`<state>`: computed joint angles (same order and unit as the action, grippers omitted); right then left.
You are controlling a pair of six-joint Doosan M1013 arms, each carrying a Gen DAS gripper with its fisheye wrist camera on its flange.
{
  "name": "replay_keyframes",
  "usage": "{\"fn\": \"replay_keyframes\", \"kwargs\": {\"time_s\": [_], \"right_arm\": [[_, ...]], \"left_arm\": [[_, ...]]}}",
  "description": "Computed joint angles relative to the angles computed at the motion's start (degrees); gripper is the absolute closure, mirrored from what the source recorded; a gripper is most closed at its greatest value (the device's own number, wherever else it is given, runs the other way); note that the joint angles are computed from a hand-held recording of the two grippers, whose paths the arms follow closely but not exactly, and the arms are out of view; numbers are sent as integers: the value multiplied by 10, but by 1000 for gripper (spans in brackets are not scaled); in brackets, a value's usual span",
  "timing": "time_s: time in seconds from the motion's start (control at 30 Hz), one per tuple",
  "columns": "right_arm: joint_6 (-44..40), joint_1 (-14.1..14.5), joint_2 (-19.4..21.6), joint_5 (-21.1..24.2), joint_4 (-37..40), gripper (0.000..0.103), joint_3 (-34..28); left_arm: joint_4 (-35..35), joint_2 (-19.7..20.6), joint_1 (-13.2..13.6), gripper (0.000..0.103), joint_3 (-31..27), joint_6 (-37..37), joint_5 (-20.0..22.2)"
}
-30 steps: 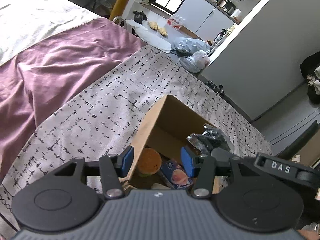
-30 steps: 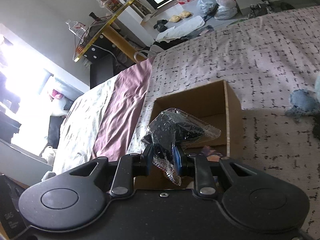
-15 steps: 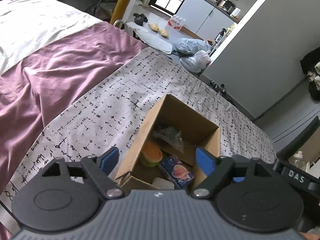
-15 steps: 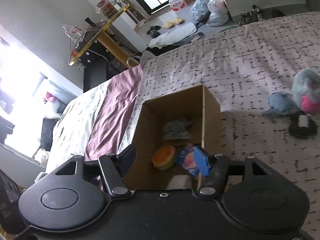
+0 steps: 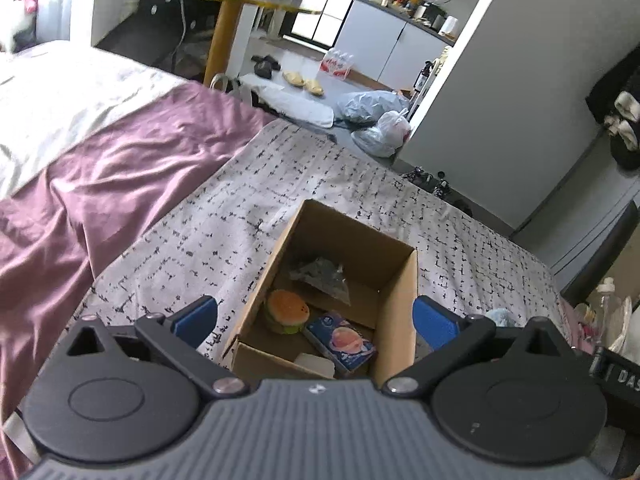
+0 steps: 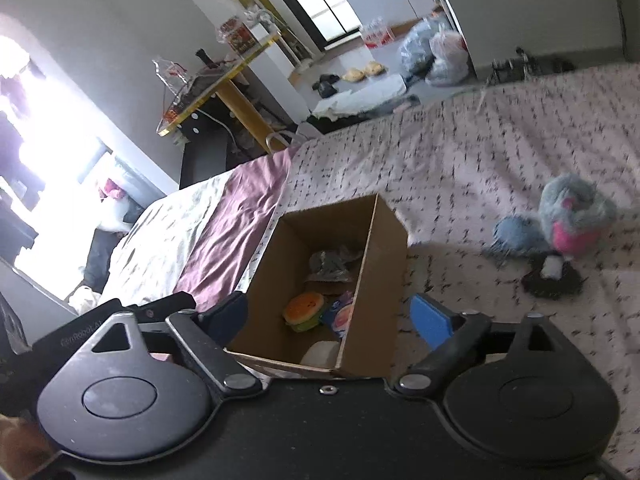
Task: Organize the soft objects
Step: 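Move both tools back toward the grey-pink plush toy on the bed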
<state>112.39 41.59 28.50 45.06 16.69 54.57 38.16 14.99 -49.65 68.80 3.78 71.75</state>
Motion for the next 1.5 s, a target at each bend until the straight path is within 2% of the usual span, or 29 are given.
{"fn": "replay_keyframes", "kwargs": {"time_s": [0.13,0.23,0.37,0.6,0.8,0.93,1.3,1.5], "right_arm": [[-28,-2,-16,-20,-11,4,25],[-45,-5,-28,-31,-15,2,43],[-80,-13,-53,-69,-3,0,89],[-93,-25,-76,-81,-2,0,125],[-95,-33,-97,-112,-13,0,160],[-104,-42,-102,-104,-11,0,167],[-80,-57,-101,-86,-17,1,174],[-68,-65,-90,-64,0,12,164]], "left_arm": [[24,7,-11,0,-10,6,5],[8,16,-15,0,-29,34,13],[21,27,-25,0,-49,63,23],[42,36,-38,0,-61,35,16],[38,55,-43,0,-87,52,40],[41,65,-49,0,-105,66,53],[27,95,-53,0,-142,94,54],[11,114,-49,0,-163,110,52]]}}
